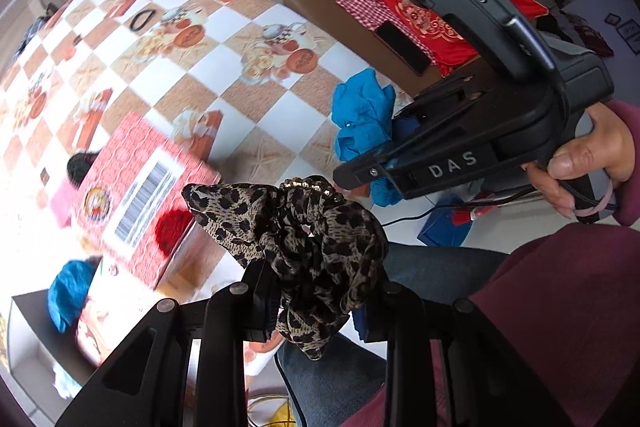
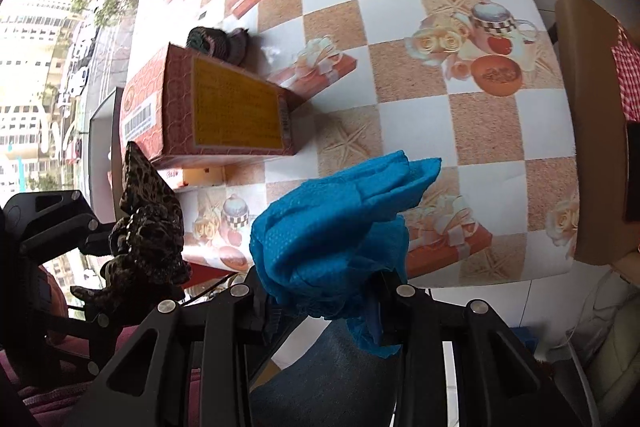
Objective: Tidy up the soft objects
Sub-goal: 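Lift the scrunchie and blue cloth and carry them over the white box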
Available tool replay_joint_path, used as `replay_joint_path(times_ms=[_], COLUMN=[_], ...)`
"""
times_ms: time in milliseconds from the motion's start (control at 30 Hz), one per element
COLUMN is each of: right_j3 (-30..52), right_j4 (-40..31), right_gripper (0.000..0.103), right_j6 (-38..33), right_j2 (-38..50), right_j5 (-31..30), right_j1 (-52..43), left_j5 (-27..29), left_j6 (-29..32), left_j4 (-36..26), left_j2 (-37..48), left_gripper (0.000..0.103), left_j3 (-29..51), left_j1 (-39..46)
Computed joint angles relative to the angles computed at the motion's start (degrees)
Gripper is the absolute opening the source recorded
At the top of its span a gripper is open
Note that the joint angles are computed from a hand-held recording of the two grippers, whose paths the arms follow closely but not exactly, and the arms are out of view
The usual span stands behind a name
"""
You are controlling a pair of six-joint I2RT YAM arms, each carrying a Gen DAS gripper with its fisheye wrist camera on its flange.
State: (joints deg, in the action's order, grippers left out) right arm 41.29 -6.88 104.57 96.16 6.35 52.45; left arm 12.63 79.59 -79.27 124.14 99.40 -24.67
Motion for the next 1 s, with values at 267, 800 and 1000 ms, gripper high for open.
replay_joint_path(times_ms=[267, 800, 1000], right_j3=[10.94, 36.13, 46.27], right_j4=[0.43, -8.58, -14.56], right_gripper=[0.035, 0.035, 0.035], right_j6=[-15.8, -40.0, -46.42], right_j2=[8.29, 23.88, 28.78], right_j5=[-7.67, -21.38, -24.02], right_j1=[-4.54, -10.06, -11.71], left_j5=[-2.01, -2.99, -1.36], left_j6=[-3.64, -17.36, -21.74], left_j4=[-0.55, -4.2, -8.69], left_j2=[3.79, 14.43, 20.35], left_gripper=[0.031, 0.031, 0.031], left_j3=[4.56, 23.67, 35.93], left_j1=[6.18, 18.33, 21.49])
